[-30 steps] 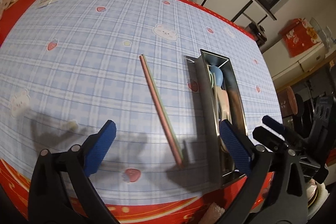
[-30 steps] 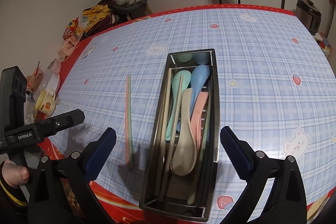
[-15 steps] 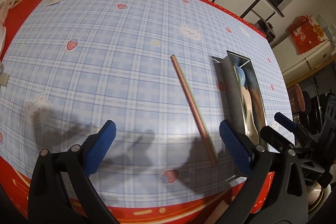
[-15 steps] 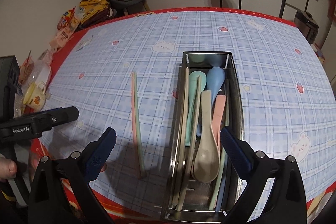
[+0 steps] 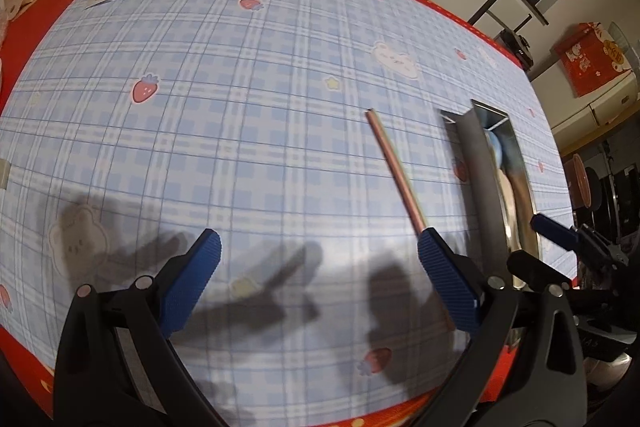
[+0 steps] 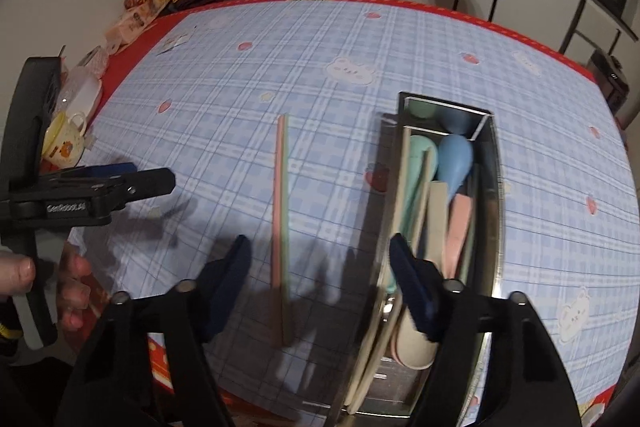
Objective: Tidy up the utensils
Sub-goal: 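Move both tools back toward the last pink and green chopsticks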
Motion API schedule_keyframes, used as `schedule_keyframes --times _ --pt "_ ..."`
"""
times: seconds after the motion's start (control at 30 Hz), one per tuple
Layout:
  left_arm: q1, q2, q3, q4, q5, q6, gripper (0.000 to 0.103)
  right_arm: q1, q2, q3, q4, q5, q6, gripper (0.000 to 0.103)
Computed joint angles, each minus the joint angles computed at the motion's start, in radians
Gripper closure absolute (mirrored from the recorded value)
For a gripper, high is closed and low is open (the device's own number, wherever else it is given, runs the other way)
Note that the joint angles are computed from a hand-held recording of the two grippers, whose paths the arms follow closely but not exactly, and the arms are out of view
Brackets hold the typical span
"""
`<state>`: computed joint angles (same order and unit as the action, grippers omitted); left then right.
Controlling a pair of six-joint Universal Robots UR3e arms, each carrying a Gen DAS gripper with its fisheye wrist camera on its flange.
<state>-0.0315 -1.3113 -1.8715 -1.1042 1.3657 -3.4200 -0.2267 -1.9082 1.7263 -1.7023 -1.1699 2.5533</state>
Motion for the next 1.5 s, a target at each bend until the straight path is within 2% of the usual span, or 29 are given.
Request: schedule_keyframes --times 0.03,0.1,0.2,0.43,0.7,0.87,1.07,1.27,1.5 --pt "0.019 -0.004 -0.003 -0.005 -0.023 0.011 0.006 0.011 0.023 -0.015 0.017 0.006 -0.002 0.051" --pt "0.029 -0.022 0.002 -0.008 -0.026 0.025 0.006 0.040 0.069 -0.043 0.037 0.002 0.001 0.071" --pt "0.033 -0.046 0.013 -0.011 -0.023 0.039 0.006 0.101 0.127 -0.066 0.033 -0.030 0.011 0.084" --pt "0.054 -0.065 0.009 -0.021 -0.015 0.035 0.006 0.230 0.250 -0.108 -0.004 -0.147 0.071 0.089" --pt "0.072 -0.052 -0.013 -0.031 -0.029 0.032 0.010 0.262 0.296 -0.121 -0.008 -0.186 0.096 0.091" --pt "0.080 -0.043 -0.018 -0.050 -0.050 0.049 0.028 0.293 0.314 -0.126 -0.017 -0.202 0.112 0.091" --pt "0.076 -0.048 -0.018 -0.058 -0.073 0.063 0.047 0.314 0.307 -0.122 0.015 -0.149 0.114 0.094" --pt "0.044 -0.086 0.004 -0.051 -0.088 0.070 0.060 0.295 0.284 -0.083 -0.015 -0.149 0.170 0.096" --pt "-0.041 -0.196 0.080 0.013 -0.075 0.070 0.062 0.244 0.240 -0.034 -0.028 -0.144 0.188 0.096"
